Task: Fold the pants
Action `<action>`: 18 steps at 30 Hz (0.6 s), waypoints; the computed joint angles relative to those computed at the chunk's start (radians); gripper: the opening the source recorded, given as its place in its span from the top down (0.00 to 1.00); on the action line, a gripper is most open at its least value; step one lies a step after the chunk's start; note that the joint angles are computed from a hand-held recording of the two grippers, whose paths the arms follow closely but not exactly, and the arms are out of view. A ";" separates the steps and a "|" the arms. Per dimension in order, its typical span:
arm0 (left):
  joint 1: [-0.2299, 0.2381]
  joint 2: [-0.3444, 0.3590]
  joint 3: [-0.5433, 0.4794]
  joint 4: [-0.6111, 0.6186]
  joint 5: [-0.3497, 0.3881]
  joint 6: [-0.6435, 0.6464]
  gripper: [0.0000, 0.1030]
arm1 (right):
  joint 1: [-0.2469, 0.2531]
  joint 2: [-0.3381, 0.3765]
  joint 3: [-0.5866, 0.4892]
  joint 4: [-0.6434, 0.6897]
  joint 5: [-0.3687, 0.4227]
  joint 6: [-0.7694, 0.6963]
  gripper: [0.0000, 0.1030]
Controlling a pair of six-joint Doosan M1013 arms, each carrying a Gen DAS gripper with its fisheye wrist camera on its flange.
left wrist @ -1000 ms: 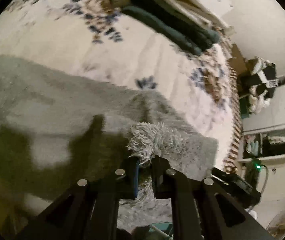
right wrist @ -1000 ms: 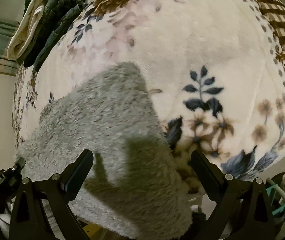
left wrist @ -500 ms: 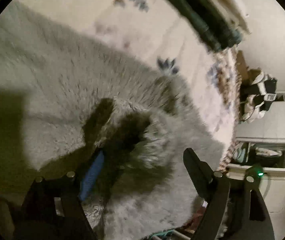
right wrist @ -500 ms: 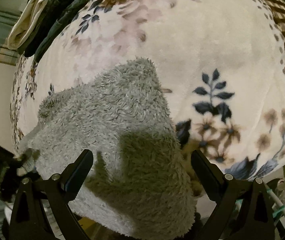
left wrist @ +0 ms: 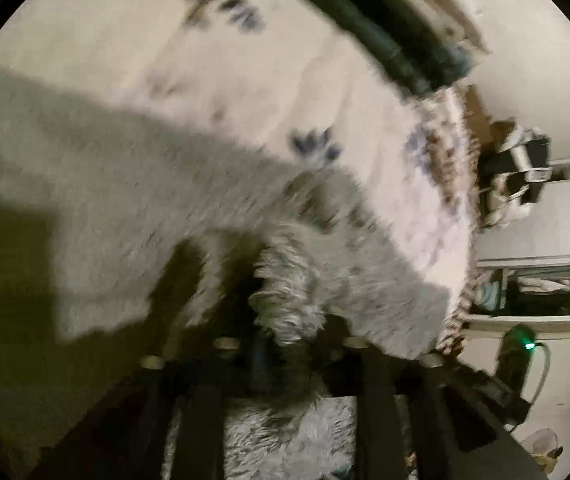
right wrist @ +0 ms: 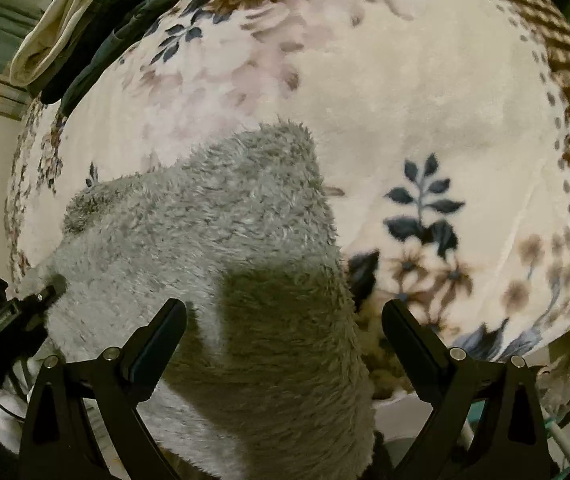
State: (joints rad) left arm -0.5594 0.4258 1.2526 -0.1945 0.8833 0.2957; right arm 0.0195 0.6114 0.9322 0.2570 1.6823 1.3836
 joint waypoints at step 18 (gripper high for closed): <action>-0.218 -0.365 0.499 0.879 0.029 -1.365 0.08 | 0.100 -0.087 0.075 -0.031 0.003 -0.054 0.00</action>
